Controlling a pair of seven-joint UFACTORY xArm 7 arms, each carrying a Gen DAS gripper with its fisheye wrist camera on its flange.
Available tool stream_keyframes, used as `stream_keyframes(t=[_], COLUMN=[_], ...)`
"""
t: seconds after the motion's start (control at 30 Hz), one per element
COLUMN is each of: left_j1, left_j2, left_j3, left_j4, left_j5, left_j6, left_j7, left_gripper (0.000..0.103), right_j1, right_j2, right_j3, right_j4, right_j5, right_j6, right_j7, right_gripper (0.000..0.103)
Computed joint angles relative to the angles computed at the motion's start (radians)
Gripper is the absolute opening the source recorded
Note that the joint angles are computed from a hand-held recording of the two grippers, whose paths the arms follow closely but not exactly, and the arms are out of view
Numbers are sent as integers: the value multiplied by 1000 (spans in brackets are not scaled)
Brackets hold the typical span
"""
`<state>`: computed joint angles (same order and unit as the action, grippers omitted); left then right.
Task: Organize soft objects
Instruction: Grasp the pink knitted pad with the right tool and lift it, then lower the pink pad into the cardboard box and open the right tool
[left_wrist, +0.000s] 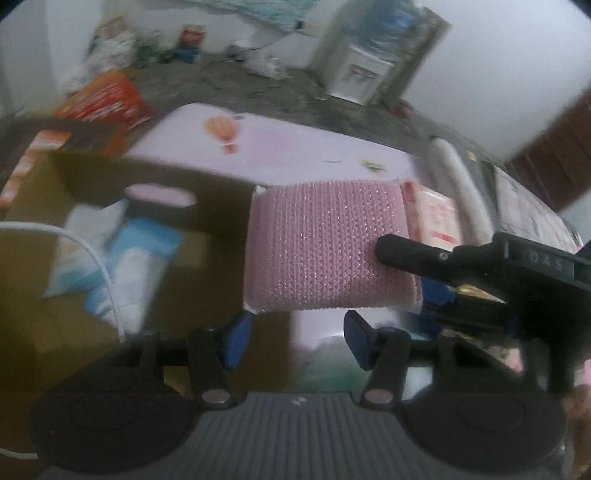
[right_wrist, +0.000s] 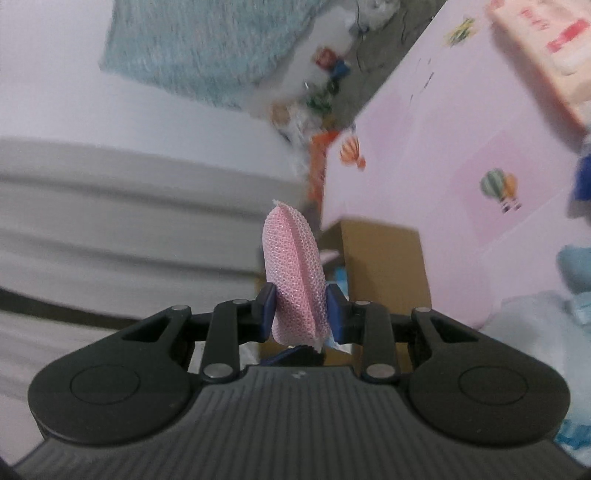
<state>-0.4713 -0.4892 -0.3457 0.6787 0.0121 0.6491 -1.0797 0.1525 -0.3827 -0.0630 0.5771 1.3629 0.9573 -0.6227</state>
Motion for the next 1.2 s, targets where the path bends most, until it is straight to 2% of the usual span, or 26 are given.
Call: stream_keyframes(t=[0.13, 0.23, 0.33, 0.43, 0.6, 0.87, 1.13, 1.2], left_j1=[-3, -11, -14, -10, -9, -6, -10, -12], left_j2=[-95, -150, -201, -240, -295, -265, -208, -192], left_j3=[28, 48, 56, 62, 76, 81, 80, 79], left_j4=[-89, -140, -175, -206, -271, -296, -290, -286], left_j5=[-9, -32, -45, -59, -100, -127, -135, -135], left_j6=[67, 100, 150, 184, 180, 120, 57, 45], left_j7=[26, 58, 88, 108, 122, 138, 149, 149], left_gripper=[56, 56, 56, 56, 56, 56, 56, 56], right_j1=[71, 122, 156, 175, 212, 277, 285, 289], right_j2=[37, 93, 184, 325, 530, 737, 818, 811], right_j3=[116, 141, 157, 186, 253, 288, 270, 264], right_j4=[64, 141, 269, 464, 728, 977, 1103, 1088], right_j5=[-137, -276, -445, -624, -900, -1128, -1208, -1231], right_j6=[-106, -93, -8, 127, 285, 393, 451, 420], right_j7=[68, 112, 129, 138, 128, 83, 73, 76], right_gripper=[28, 28, 28, 29, 29, 29, 34, 36])
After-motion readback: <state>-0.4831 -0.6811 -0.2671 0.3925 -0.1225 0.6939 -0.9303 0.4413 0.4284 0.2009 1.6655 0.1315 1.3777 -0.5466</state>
